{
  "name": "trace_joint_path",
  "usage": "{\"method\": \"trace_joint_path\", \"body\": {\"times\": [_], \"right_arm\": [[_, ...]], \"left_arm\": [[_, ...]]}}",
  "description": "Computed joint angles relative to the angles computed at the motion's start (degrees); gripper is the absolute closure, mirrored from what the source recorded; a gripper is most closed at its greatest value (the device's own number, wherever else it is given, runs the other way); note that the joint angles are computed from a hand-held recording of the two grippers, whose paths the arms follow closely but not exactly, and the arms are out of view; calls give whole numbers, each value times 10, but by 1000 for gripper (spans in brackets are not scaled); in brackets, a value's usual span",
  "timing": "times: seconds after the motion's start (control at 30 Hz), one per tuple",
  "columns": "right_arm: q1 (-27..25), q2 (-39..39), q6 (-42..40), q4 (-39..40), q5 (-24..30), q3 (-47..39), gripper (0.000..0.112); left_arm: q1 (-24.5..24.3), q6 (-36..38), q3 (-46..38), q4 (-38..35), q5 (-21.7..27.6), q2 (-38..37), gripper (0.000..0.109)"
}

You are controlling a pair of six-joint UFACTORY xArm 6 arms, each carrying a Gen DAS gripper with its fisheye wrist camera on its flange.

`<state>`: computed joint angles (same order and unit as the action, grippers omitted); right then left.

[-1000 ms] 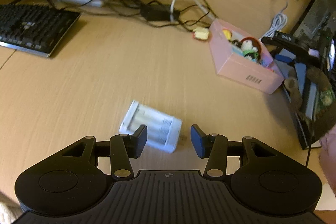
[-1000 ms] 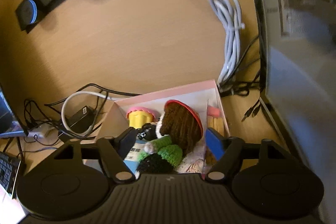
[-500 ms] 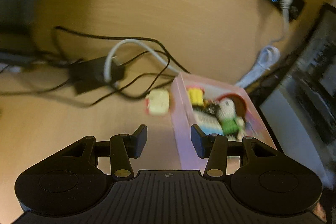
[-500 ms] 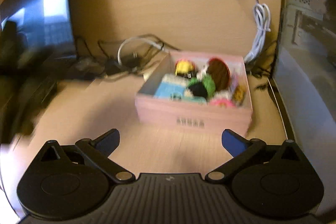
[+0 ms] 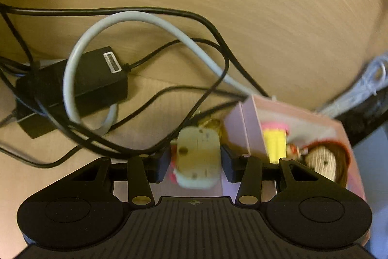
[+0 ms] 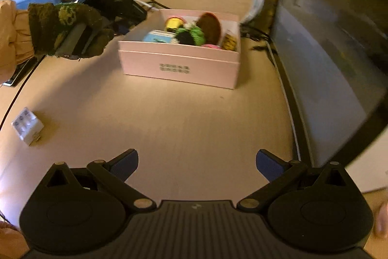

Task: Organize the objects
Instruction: 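Grasp the yellow-white round toy with keyring using the left tool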

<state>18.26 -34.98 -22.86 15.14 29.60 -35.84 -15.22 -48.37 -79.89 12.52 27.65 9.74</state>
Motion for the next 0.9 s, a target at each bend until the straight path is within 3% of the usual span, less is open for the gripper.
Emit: {"method": "trace_joint_path", "body": {"times": [0.23, 0.43, 0.7, 0.8, 0.9], "right_arm": [[0, -4, 0, -3, 17, 5, 9], [24, -10, -28, 24, 13, 5, 9], [89, -1, -49, 73, 15, 1, 9], [120, 19, -46, 83, 1, -7, 9], [148, 56, -71, 109, 30, -43, 9]], "left_arm": [[-6, -31, 37, 34, -17, -25, 64], [-27, -18, 127, 67, 38, -124, 65], [-32, -18, 332, 132, 141, -379, 65], [-44, -82, 406, 153, 197, -494, 65], [-92, -144, 457, 171, 282, -604, 65]]}}
